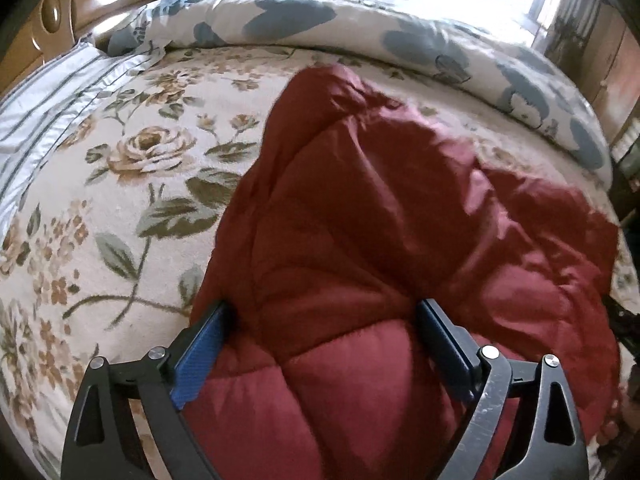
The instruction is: Fold large clothes
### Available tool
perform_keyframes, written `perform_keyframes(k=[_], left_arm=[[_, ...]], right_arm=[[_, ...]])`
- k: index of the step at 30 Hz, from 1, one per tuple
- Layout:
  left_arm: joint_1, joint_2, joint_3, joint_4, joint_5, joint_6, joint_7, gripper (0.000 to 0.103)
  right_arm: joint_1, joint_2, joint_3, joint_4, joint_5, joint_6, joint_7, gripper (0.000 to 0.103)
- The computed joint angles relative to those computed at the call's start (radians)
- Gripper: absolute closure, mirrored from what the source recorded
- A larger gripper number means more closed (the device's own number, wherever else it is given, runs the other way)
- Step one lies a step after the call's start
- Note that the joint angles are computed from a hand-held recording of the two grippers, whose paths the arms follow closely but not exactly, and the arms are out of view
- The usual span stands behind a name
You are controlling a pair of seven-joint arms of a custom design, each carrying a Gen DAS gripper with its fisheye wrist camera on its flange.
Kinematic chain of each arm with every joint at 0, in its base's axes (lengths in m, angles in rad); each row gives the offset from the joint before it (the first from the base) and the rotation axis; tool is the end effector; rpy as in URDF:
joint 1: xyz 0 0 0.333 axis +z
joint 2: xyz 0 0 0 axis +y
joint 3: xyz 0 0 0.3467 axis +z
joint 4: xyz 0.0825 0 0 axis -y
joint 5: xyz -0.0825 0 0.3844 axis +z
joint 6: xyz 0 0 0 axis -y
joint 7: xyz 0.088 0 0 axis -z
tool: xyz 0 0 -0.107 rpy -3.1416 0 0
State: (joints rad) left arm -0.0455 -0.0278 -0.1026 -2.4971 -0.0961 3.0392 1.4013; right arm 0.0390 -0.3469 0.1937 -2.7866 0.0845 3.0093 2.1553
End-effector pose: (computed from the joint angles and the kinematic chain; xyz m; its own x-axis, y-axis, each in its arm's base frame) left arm 0.5038 -0.0679 0.3896 0.0707 -0.9867 0.1467 -0.8433 -0.1376 -0.5195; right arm 0.3935 0.0869 0.4019 -0.3294 -0.8996 -0.2866 -0.7805 0.4303 -0.4535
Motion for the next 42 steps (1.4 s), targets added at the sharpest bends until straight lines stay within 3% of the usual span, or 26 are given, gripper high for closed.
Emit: perform_keyframes(k=[4,7,11,15,20,22,27,30,31,34,36,37,39,42], left_arm=[[-0.087,-0.072,0.069,-0.062,-0.267,0.029,0.237,0.010],[-0.171,-0.119,0.153,-0.097,-0.414,0.037,0.358,0.009],[-0.301,-0.155,0.299,-0.103,-0.685,0.015,0.574,0.009],[-0.321,-0.157,0.364,-0.078,-0.902,-0.059,0.750,0.009],[-0.270,-0.116,0.399,-0.028,-1.082,-0.220,0.884,0.009],[-0.239,-0.084,0.405,-0.004,-1.135,-0.298,0.917,0.009],[-0.170,0.006,0.368,0.052,-1.169,-0.409,0.935,0.008],[-0.126,0.066,0.340,0.095,-1.200,-0.485,0.943,0.001],[-0.112,0.087,0.329,0.110,-1.212,-0.504,0.946,0.001],[-0.069,0.133,0.293,0.145,-1.259,-0.559,0.980,0.001],[-0.043,0.161,0.265,0.167,-1.270,-0.591,1.011,0.007],[-0.032,0.165,0.252,0.171,-1.273,-0.590,1.025,0.018],[-0.014,0.161,0.223,0.170,-1.281,-0.575,1.056,0.029],[0.017,0.143,0.183,0.162,-1.288,-0.557,1.089,0.046]], right_arm=[[0.003,-0.085,-0.003,-0.030,0.003,-0.025,-0.002,0.040],[0.032,-0.140,-0.039,-0.057,0.036,-0.040,-0.035,0.040],[0.011,-0.213,-0.044,-0.093,0.047,-0.079,-0.054,0.036],[0.008,-0.257,-0.082,-0.127,0.082,-0.093,-0.082,0.032],[0.068,-0.264,-0.186,-0.161,0.186,-0.080,-0.149,0.027],[0.132,-0.248,-0.255,-0.168,0.254,-0.061,-0.202,0.024],[0.288,-0.187,-0.404,-0.158,0.421,-0.034,-0.344,0.023],[0.417,-0.154,-0.510,-0.145,0.538,0.000,-0.449,0.017],[0.461,-0.146,-0.548,-0.139,0.578,0.006,-0.486,0.015],[0.668,-0.141,-0.736,-0.113,0.745,0.033,-0.643,0.015],[0.748,-0.149,-0.809,-0.101,0.821,0.042,-0.715,0.016],[0.765,-0.151,-0.822,-0.098,0.846,0.044,-0.738,0.019],[0.755,-0.151,-0.807,-0.095,0.867,0.033,-0.758,0.028],[0.650,-0.151,-0.684,-0.105,0.834,0.011,-0.732,0.044]])
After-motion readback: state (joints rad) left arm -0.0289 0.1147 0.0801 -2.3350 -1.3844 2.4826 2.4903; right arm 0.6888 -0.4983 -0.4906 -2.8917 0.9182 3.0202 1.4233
